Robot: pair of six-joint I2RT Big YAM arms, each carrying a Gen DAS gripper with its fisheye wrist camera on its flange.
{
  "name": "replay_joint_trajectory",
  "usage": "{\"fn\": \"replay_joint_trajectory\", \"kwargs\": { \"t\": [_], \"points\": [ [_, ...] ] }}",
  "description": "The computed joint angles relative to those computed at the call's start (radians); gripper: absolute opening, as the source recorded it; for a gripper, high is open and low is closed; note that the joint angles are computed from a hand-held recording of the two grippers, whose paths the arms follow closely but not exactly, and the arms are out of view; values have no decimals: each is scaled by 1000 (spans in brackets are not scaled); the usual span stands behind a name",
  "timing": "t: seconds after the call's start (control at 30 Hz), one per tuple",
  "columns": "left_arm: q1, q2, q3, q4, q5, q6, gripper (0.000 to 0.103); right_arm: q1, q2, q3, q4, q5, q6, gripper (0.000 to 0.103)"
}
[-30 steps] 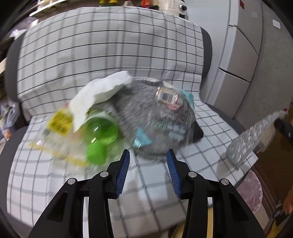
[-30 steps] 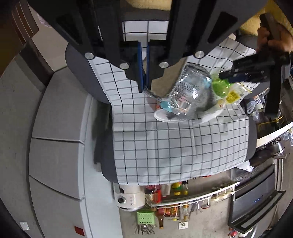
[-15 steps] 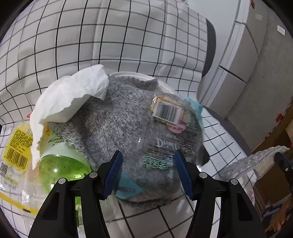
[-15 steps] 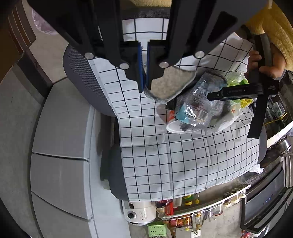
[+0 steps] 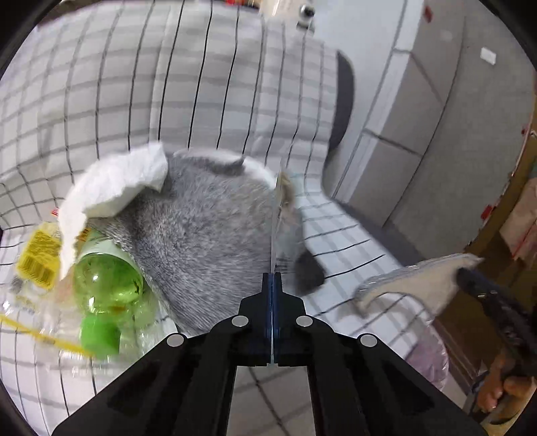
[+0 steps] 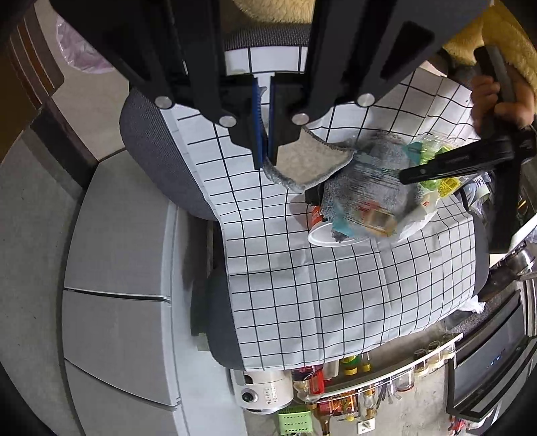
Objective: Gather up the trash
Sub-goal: 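Carry the bag and cloth to the wastebasket and open both tools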
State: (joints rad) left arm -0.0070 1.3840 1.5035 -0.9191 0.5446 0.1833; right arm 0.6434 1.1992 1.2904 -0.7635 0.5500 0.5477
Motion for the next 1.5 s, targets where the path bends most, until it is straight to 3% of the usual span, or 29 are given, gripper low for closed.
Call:
{"fn": "replay_joint_trajectory", "kwargs": {
  "t": [0.17,0.3,0.47,0.6,0.8,0.93,1.07,1.17,1.5],
  "points": [
    [-61,-174,-125,112,-147,-59,0,4,-38,-5,-59,36,84,4],
    [-123,-268,-206,173,-196,-75,0,10,-84,-12,-138,87,147,4],
    [-193,-284,-227,125,-122,-59,0,28,-157,-40,-278,179,248,4],
    [-276,-280,-237,103,-87,-52,0,39,-235,-78,-462,258,395,4],
    [-390,-262,-245,73,-77,-47,0,14,-346,-175,-708,265,627,4],
    [-437,-247,-242,61,-99,-44,0,-70,-415,-261,-718,181,663,6],
    [-465,-234,-235,51,-118,-45,0,-142,-449,-315,-681,112,645,21],
    [-482,-227,-231,42,-135,-41,0,-153,-447,-321,-683,117,638,33],
    [-557,-199,-219,9,-94,-14,0,-143,-505,-302,-693,204,671,33]
  ]
}}
